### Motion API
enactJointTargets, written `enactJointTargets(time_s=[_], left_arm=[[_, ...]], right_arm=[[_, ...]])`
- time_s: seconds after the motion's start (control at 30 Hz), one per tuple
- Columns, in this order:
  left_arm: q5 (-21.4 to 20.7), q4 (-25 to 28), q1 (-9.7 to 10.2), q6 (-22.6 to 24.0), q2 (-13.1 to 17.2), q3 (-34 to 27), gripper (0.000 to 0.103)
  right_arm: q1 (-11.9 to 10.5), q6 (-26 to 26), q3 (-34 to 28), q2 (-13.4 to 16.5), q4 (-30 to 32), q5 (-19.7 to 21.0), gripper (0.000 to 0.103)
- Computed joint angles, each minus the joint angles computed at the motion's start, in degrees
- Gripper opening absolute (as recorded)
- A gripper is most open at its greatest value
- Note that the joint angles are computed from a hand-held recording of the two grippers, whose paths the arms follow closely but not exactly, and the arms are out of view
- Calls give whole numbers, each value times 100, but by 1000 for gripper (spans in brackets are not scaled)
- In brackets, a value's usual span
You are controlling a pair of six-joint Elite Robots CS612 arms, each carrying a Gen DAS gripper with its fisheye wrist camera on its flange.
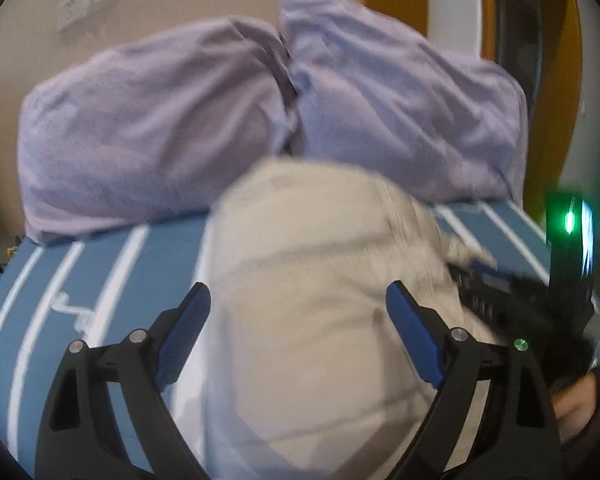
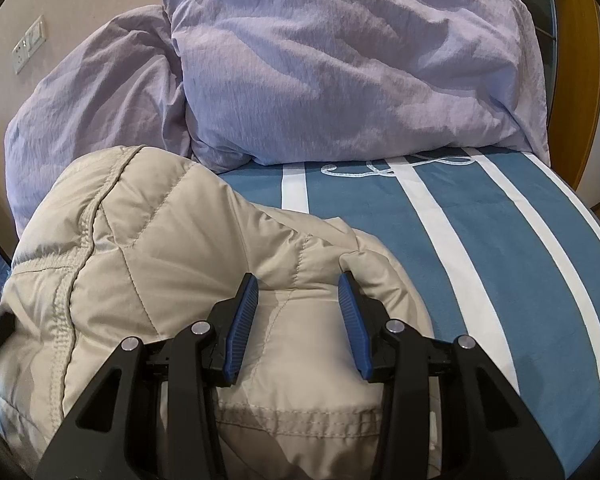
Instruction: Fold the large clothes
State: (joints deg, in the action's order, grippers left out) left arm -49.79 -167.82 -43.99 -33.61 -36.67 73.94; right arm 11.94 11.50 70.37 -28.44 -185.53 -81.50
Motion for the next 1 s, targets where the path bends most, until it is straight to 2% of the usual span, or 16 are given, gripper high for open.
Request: enactJointTargets(time_s=[0.07, 0.13, 0.43, 0.7, 0.9, 1.0], left_arm=[[163, 66, 36, 11, -19, -89, 89], [154, 228, 87, -33, -5, -217, 89], [332, 1447, 216, -387, 323, -978, 90], [493, 1608, 220, -526, 529, -1059, 93], [465, 1727, 245, -606, 599, -1132, 95], [614, 1870, 221, -622, 647, -1201, 96]], right_arm=[[-4, 13, 4, 4, -23, 16, 43], [-3, 28, 4, 6, -32, 20, 43], [-17, 42, 25, 1, -90, 68, 43], [-8, 52, 67, 2, -273, 19, 44], [4, 51, 65, 8, -322, -39, 44], [5, 36, 66, 9, -329, -41, 45]])
